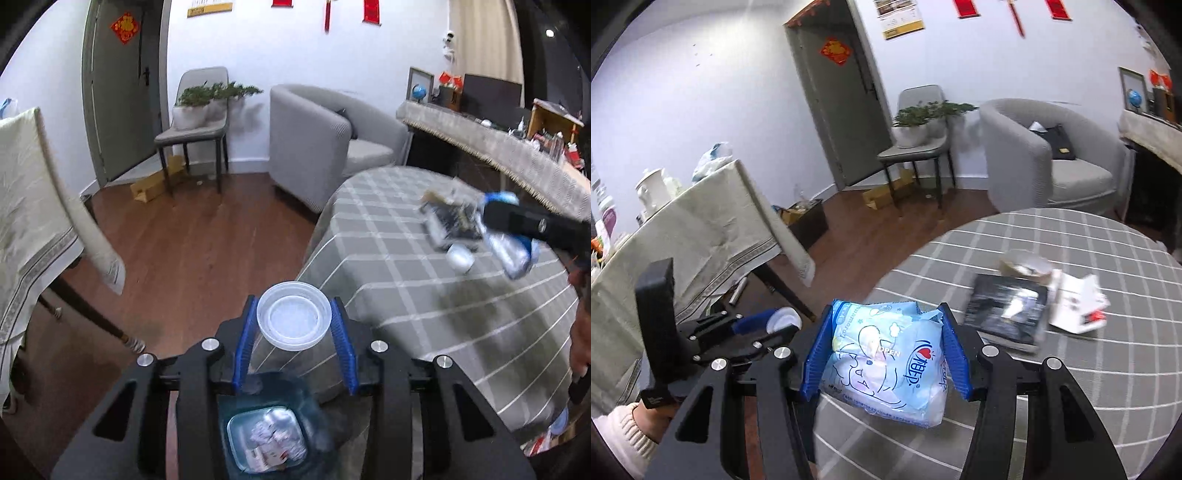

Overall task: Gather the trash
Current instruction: 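Grasp a white plastic lid with the left gripper while the right carries the bag toward the bin, then open the left gripper over the teal bin while the right lowers the bag into it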

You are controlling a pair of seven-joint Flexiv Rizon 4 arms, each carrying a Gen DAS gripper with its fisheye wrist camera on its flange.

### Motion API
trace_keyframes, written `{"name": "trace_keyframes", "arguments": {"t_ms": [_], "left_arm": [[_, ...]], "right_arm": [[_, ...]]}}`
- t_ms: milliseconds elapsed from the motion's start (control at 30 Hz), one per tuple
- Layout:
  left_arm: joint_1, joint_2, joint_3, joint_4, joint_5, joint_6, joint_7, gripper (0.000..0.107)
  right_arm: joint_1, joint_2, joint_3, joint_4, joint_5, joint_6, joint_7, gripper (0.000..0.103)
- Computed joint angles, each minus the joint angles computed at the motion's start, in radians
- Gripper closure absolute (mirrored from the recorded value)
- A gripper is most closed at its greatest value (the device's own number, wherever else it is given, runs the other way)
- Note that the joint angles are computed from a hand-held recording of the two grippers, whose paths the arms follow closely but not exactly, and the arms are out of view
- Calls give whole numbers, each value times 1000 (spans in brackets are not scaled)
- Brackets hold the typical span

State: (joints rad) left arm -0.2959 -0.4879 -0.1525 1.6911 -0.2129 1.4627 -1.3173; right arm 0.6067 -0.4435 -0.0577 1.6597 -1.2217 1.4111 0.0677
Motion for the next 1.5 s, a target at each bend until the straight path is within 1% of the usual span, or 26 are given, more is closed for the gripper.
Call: {"name": "trace_keyframes", "arguments": {"t_ms": [100,167,267,367,500,600,733,767,800,900,967,1067,1300,1367,1400,1500], "left_arm": [[30,6,-11,13,-17,-56,21,65],[24,6,14,6,-8,-112,17,65],[23,12,38,13,7,-168,12,65],[41,16,32,24,-1,-215,24,65],[77,22,11,39,-38,-275,65,65],[85,21,18,38,-42,-335,86,65],[109,18,3,41,-79,-402,136,65],[111,20,2,43,-86,-420,146,64],[113,23,4,49,-91,-430,153,62],[114,34,6,65,-103,-435,173,51],[119,44,6,78,-117,-425,186,49],[132,59,0,103,-152,-387,206,44],[158,90,-18,147,-233,-292,240,42],[166,101,-24,165,-258,-247,253,40],[165,104,-20,170,-258,-230,250,38],[165,115,-11,186,-252,-167,243,38]], "right_arm": [[10,-46,25,-57,69,-10,-88,47],[23,-79,39,-97,134,-22,-159,47],[44,-118,47,-146,217,-38,-244,47],[67,-153,51,-193,294,-58,-317,47],[99,-189,46,-245,376,-79,-392,47],[121,-210,37,-281,429,-91,-440,47],[140,-251,43,-343,500,-117,-512,47],[144,-260,43,-358,516,-125,-528,47],[147,-272,48,-377,533,-136,-548,47],[158,-300,53,-418,576,-162,-589,47],[164,-315,55,-443,600,-177,-612,47],[170,-343,66,-485,636,-208,-649,47],[177,-412,106,-605,725,-310,-755,47],[182,-430,112,-635,748,-337,-777,47],[184,-441,115,-654,759,-355,-788,47],[191,-465,119,-697,787,-397,-814,47]]}}
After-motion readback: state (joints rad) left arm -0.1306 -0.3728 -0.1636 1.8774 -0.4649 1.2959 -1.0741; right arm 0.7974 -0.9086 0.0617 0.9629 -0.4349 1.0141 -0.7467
